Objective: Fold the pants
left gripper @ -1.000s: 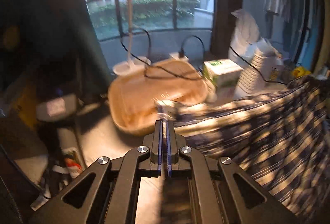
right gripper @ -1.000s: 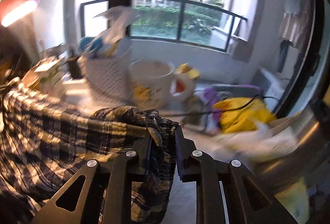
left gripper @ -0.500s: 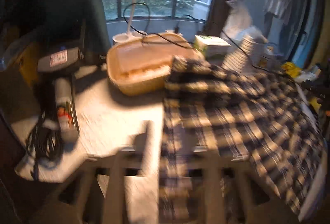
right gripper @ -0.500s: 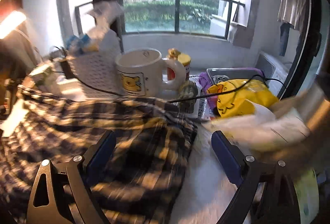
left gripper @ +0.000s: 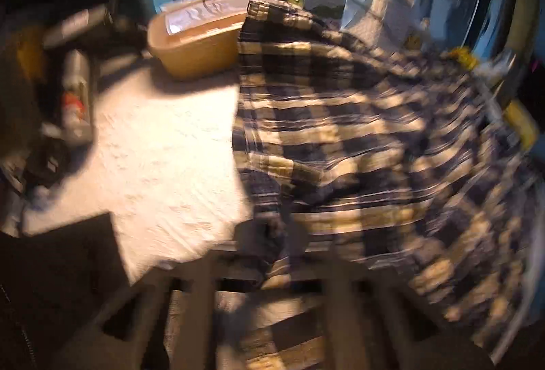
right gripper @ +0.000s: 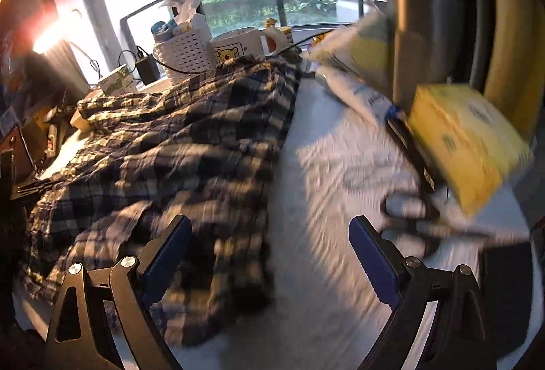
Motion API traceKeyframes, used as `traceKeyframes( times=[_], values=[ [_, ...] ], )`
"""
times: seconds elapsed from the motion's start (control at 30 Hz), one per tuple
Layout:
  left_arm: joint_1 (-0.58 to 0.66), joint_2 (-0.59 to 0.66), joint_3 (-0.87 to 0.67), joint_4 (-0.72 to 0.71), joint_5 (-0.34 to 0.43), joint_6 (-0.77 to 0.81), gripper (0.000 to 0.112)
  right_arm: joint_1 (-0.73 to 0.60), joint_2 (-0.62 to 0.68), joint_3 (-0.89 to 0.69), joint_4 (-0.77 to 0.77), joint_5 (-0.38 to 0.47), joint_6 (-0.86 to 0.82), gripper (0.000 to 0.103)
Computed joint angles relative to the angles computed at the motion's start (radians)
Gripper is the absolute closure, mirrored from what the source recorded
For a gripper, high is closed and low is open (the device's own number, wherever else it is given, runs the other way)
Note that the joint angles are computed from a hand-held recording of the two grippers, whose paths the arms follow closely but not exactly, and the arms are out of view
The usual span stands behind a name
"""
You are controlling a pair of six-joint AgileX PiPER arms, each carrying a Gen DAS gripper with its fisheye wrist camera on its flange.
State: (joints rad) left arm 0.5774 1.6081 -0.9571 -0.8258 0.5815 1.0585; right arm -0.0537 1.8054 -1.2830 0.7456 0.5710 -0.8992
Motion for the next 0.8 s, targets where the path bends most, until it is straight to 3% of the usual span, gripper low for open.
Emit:
traceKeyframes(
  times=[0.03, 0.1, 0.13, 0.17, 0.27, 0.33, 0.47, 0.5, 0.53, 0.6, 0.8],
  values=[
    [0.021, -0.003, 0.0, -0.026, 0.012, 0.011, 0.11, -0.005, -0.018, 0.041, 0.039, -0.013, -0.033, 0.009],
    [0.029, -0.026, 0.029, -0.065, -0.038, 0.02, 0.11, 0.011, -0.036, 0.079, 0.044, -0.048, -0.044, 0.028],
    [0.037, -0.038, 0.037, -0.084, -0.043, 0.027, 0.11, 0.026, -0.04, 0.084, 0.022, -0.063, -0.038, 0.054],
    [0.05, -0.054, 0.045, -0.102, -0.05, 0.04, 0.11, 0.04, -0.043, 0.084, -0.015, -0.069, -0.009, 0.074],
    [0.064, -0.096, 0.074, -0.158, -0.087, 0.069, 0.11, 0.101, -0.052, 0.103, -0.166, -0.117, 0.092, 0.082],
    [0.062, -0.11, 0.082, -0.185, -0.103, 0.072, 0.11, 0.124, -0.084, 0.136, -0.216, -0.151, 0.118, 0.094],
    [0.067, -0.102, 0.053, -0.083, -0.079, -0.062, 0.102, 0.119, -0.167, 0.188, -0.283, -0.19, 0.159, 0.095],
    [0.071, -0.11, 0.052, -0.044, -0.071, -0.103, 0.092, 0.105, -0.188, 0.199, -0.288, -0.186, 0.156, 0.095],
    [0.079, -0.12, 0.056, -0.024, -0.062, -0.12, 0.074, 0.094, -0.195, 0.201, -0.287, -0.176, 0.15, 0.095],
    [0.149, -0.164, 0.092, -0.09, 0.012, -0.037, 0.061, 0.06, -0.2, 0.216, -0.257, -0.159, 0.115, 0.095],
    [0.238, -0.329, 0.231, -0.08, 0.19, 0.018, 0.046, 0.021, -0.248, 0.28, -0.149, -0.139, 0.034, 0.095]
  ],
)
